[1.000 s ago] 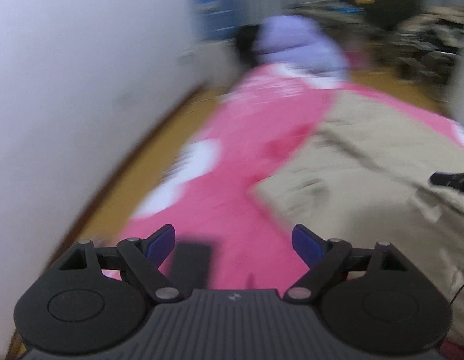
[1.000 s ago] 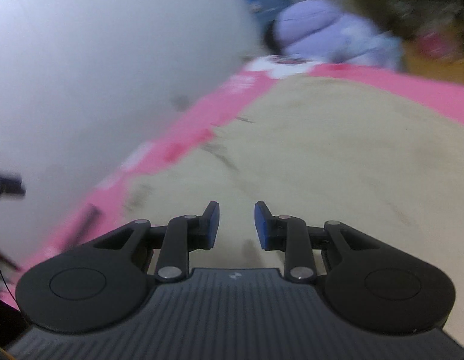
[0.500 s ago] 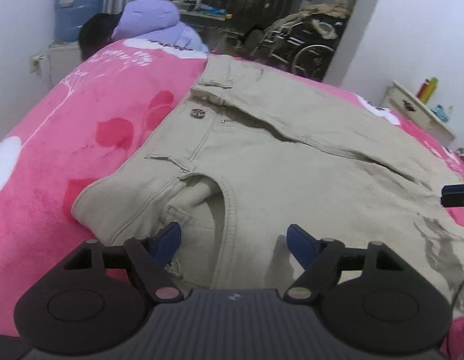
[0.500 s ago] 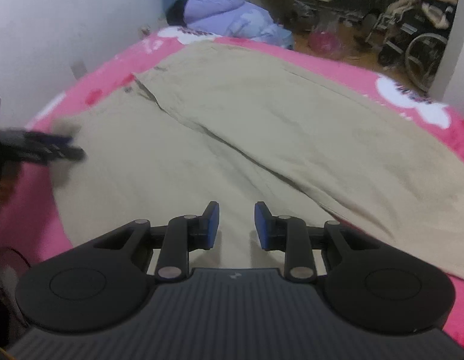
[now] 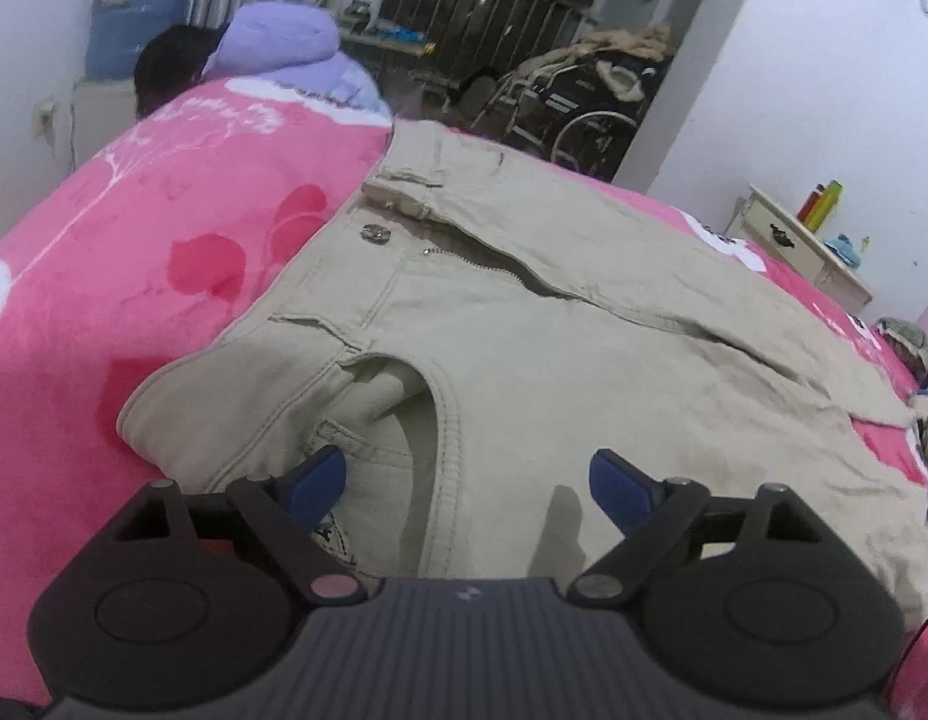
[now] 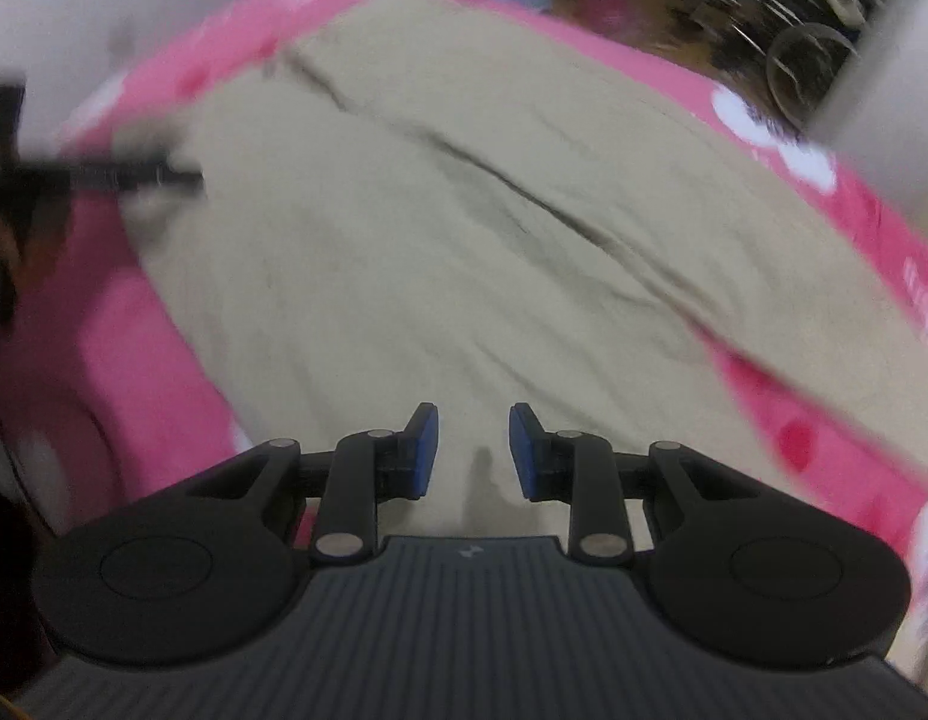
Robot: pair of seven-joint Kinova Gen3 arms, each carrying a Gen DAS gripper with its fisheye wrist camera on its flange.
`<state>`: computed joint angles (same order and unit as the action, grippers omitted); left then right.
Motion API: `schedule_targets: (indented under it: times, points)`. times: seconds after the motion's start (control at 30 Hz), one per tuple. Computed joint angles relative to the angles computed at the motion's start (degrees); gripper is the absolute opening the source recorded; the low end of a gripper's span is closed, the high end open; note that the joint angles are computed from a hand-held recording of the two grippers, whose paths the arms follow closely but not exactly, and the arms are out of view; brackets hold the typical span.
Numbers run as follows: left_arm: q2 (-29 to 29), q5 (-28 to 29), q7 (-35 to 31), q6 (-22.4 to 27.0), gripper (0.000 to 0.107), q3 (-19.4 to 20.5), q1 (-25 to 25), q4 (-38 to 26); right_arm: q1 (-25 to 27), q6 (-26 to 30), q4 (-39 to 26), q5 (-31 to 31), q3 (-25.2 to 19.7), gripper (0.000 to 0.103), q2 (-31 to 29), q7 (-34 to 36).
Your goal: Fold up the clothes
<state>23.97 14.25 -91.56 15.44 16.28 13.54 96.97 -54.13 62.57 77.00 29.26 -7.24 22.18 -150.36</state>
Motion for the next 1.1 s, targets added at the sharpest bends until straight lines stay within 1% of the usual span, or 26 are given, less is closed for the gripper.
schedule_targets:
  times: [0.03,0.07,0.1,0.17,0.2,0.27,0.33,0.4,0.47,0.5,0.53,0.6,0.67,0.73,0.77,0.83,0.9,0.97,1.03,1.1]
  points:
    - [0.13,0.12,0.56,1.19,0.089,-0.31,0.12,-0.81,0.29,-2.27,1.46,0.81,-0.38,0.025,0.81,-2.32]
    - [0.11,0.18,1.16,1.45,0.089,-0.76,0.51,-0.98,1.22,-4.39,2.62,1.89,-1.39,0.025,2.06,-4.65]
    - [0.07,-0.11,1.44,1.29,0.090,-1.20,1.00,-0.92,1.51,-6.68,3.86,3.04,-1.40,0.025,2.69,-6.97]
    - [-0.26,-1.31,1.59,-0.49,0.090,-2.07,2.26,0.25,0.99,-11.30,7.23,7.38,-1.26,0.025,2.70,-11.14]
    - [-0.53,-2.29,2.38,-1.43,0.089,-3.36,3.74,0.87,0.83,-13.23,9.00,9.71,-1.54,0.025,2.56,-12.05]
    - [-0.87,-6.52,5.99,-0.71,0.089,-8.22,8.92,0.31,-1.21,-15.05,11.91,13.82,0.55,0.025,1.69,-12.99]
    - [-0.95,-10.07,10.65,2.72,0.089,-13.43,14.23,-1.87,-2.10,-15.72,14.41,16.53,2.32,0.025,0.09,-16.68]
    - [-0.52,-13.70,15.05,6.82,0.089,-16.22,17.48,-4.60,-0.19,-16.30,16.38,16.36,1.72,0.026,-1.82,-20.80]
    - [0.06,-16.12,17.98,9.13,0.089,-16.67,18.34,-6.27,2.03,-15.49,18.16,14.71,0.46,0.028,-3.10,-21.59]
    - [0.35,-17.13,19.23,9.61,0.089,-16.63,18.45,-6.75,2.33,-14.84,19.03,13.60,0.50,0.029,-3.37,-20.69]
    - [0.58,-18.13,20.73,9.52,0.089,-16.72,18.67,-6.88,1.96,-15.01,20.45,12.73,1.47,0.030,-3.79,-20.09]
    - [0.96,-20.26,23.10,9.37,0.089,-16.67,18.98,-7.01,0.81,-15.96,25.56,13.21,2.12,0.032,-5.79,-20.98]
    - [1.15,-23.08,25.18,9.20,0.089,-17.22,20.09,-6.94,-3.95,-14.47,30.86,14.00,4.31,0.033,-9.21,-22.70]
    - [1.35,-25.83,26.75,10.17,0.089,-17.71,21.30,-7.37,-9.18,-10.44,34.83,11.08,6.34,0.034,-13.26,-22.88]
    - [1.56,-27.08,27.34,11.41,0.089,-17.78,21.81,-8.10,-10.88,-8.11,36.52,8.75,6.45,0.034,-15.32,-23.93]
    - [2.15,-29.14,28.08,15.13,0.090,-16.54,21.65,-10.40,-11.28,-3.45,39.39,4.09,4.08,0.034,-19.64,-27.39]
    - [2.94,-29.16,26.23,19.79,0.089,-15.13,20.90,-13.64,-8.37,1.21,41.49,-0.57,-0.95,0.034,-23.89,-30.21]
    - [3.62,-29.73,24.25,24.45,0.089,-14.55,20.94,-17.01,-3.59,5.63,40.75,-3.81,-4.97,0.034,-26.89,-29.39]
    - [3.79,-32.16,24.56,27.32,0.090,-14.39,21.70,-19.27,1.72,7.05,41.30,-3.35,-9.29,0.034,-30.02,-28.40]
    - [4.26,-32.81,23.97,29.08,0.090,-13.87,21.78,-21.31,7.03,4.75,43.35,0.61,-11.39,0.037,-30.00,-29.00]
